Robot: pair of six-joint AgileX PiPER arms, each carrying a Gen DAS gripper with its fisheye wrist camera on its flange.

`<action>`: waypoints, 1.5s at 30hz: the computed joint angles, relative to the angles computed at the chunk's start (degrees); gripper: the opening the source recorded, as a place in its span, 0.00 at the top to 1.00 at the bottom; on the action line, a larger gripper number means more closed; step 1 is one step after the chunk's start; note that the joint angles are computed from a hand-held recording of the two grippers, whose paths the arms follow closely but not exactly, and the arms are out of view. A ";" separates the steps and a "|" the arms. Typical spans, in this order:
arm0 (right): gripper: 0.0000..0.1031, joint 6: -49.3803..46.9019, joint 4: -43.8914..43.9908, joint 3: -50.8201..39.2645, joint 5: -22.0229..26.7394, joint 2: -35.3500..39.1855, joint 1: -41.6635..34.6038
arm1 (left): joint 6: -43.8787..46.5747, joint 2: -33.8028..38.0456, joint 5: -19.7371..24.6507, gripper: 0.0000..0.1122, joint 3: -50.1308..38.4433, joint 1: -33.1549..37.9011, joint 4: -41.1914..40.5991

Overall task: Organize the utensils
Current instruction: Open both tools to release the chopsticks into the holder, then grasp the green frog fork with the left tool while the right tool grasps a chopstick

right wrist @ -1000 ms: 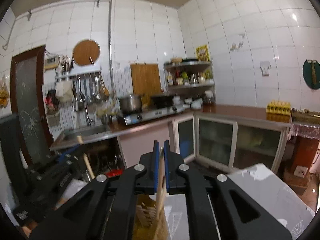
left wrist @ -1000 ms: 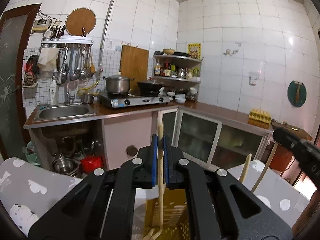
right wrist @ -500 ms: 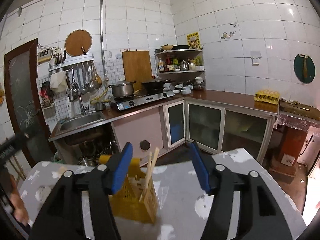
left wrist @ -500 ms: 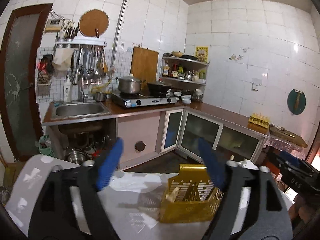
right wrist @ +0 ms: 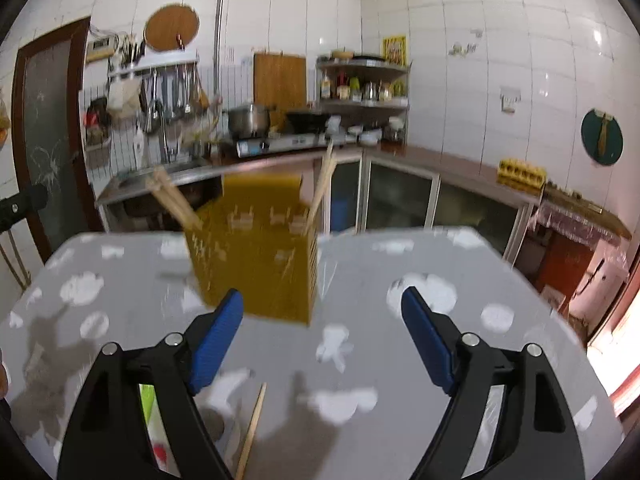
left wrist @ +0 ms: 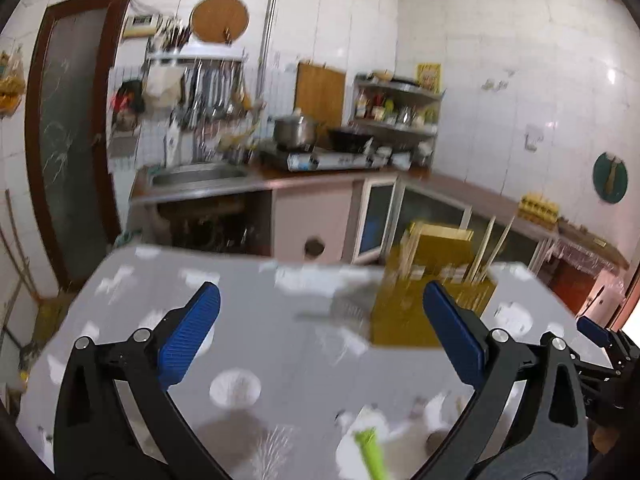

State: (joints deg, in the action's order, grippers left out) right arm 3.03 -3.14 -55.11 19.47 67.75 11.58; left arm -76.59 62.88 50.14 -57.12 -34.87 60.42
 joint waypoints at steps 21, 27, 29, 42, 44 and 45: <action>0.35 23.57 -16.95 0.68 4.99 16.47 8.37 | 8.63 12.55 -13.76 0.13 9.69 10.84 -20.09; 0.60 20.78 -14.50 -0.53 6.28 18.30 9.62 | 10.66 14.16 -15.76 0.13 10.20 13.03 -24.87; 0.71 18.93 -12.20 -1.21 6.48 18.79 9.52 | 10.83 14.35 -15.59 0.13 9.93 12.74 -24.96; 0.94 2.87 2.51 -0.90 5.62 17.60 4.13 | 11.28 16.60 -12.06 0.13 6.84 8.36 -27.12; 0.94 0.49 3.77 -0.61 6.05 16.92 2.49 | 11.41 17.59 -11.72 0.13 6.09 7.17 -27.29; 0.94 -1.16 4.90 -0.52 6.42 16.61 1.39 | 11.19 18.00 -11.67 0.13 5.84 6.64 -27.14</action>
State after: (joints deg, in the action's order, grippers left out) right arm 1.87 1.76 -55.62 25.89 84.35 12.97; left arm -65.40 80.88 38.47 -51.29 -28.23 33.28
